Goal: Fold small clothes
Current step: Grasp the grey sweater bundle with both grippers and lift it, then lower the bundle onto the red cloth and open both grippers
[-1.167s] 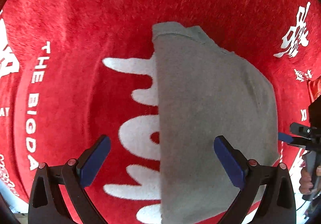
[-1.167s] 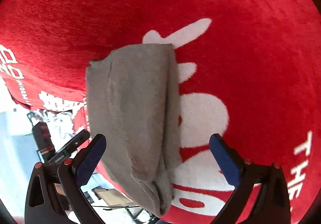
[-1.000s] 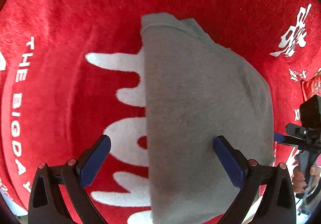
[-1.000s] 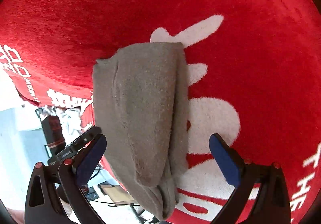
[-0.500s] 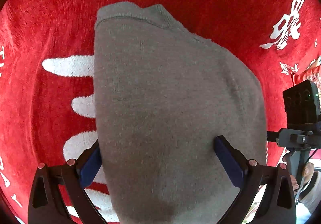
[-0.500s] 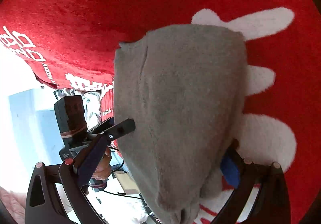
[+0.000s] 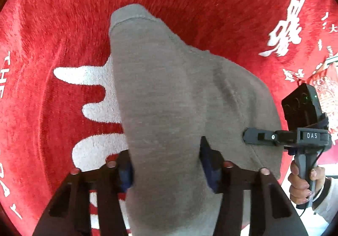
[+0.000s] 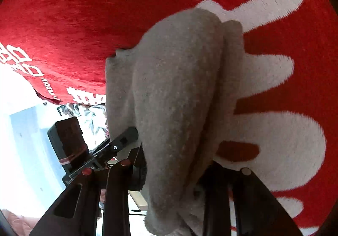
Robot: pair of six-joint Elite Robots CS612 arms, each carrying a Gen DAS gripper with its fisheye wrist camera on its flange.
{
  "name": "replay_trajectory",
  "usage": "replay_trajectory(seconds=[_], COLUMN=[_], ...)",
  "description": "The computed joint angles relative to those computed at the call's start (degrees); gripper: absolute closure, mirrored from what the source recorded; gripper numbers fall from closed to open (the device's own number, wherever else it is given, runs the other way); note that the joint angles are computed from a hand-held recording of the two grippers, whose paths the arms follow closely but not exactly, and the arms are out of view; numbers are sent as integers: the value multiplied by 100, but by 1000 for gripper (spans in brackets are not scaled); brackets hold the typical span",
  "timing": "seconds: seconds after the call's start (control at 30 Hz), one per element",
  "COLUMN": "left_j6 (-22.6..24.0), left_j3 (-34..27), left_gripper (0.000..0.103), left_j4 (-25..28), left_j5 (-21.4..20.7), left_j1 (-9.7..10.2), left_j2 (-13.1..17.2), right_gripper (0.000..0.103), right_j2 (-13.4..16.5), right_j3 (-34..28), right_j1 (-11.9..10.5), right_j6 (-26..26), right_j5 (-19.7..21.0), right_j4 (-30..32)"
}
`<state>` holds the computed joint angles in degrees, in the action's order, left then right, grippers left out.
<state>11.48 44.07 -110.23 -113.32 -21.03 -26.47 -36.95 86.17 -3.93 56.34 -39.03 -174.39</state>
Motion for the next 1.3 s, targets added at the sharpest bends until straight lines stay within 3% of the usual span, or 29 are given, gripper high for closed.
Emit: replay_trajectory(seconds=[0.13,0.4,0.57,0.67,0.77,0.83,0.93,1.03,1.13,1.3], left_j6=[130,617,840,860,713,581,357,73,-144,-238], left_j3=[83,239,242,132,161,321,577,768,962,1273], left_gripper=[53,53,53,53,53,53,53,53,47,47], left_j4=[79,506,816,1074,1039,733,211,-174,-367,-451], left_j5=[-279,-352,-153,28,312,627,524,844,1303,2223], left_j1=[72,291,559,681,699,708,788,843,808,705], left_j2=[-117,-462,-575,-490,-415,-450,-569,-652,-663,-749], right_gripper=[70,70,70,70,69,68,63,68,71,71], right_j2=[-45,-253,-36,114,191,138,-123,-412,-481,-434], right_j3=[-15,-137,-435,-638,-861,-945,-883,-954,-977,-1382], right_j1=[82,434,740,871,993,1047,1058,1130,1196,1421], right_j6=[558,860,1580,1716,1353,836,152,-886,-1331,-1683], right_j5=[-26,-288,-219,-161,-242,-461,-1139,-2281,-2763,-3752], right_j4=[-591,-648,-1033,-957,-191,588,1570,3149,3521,4184])
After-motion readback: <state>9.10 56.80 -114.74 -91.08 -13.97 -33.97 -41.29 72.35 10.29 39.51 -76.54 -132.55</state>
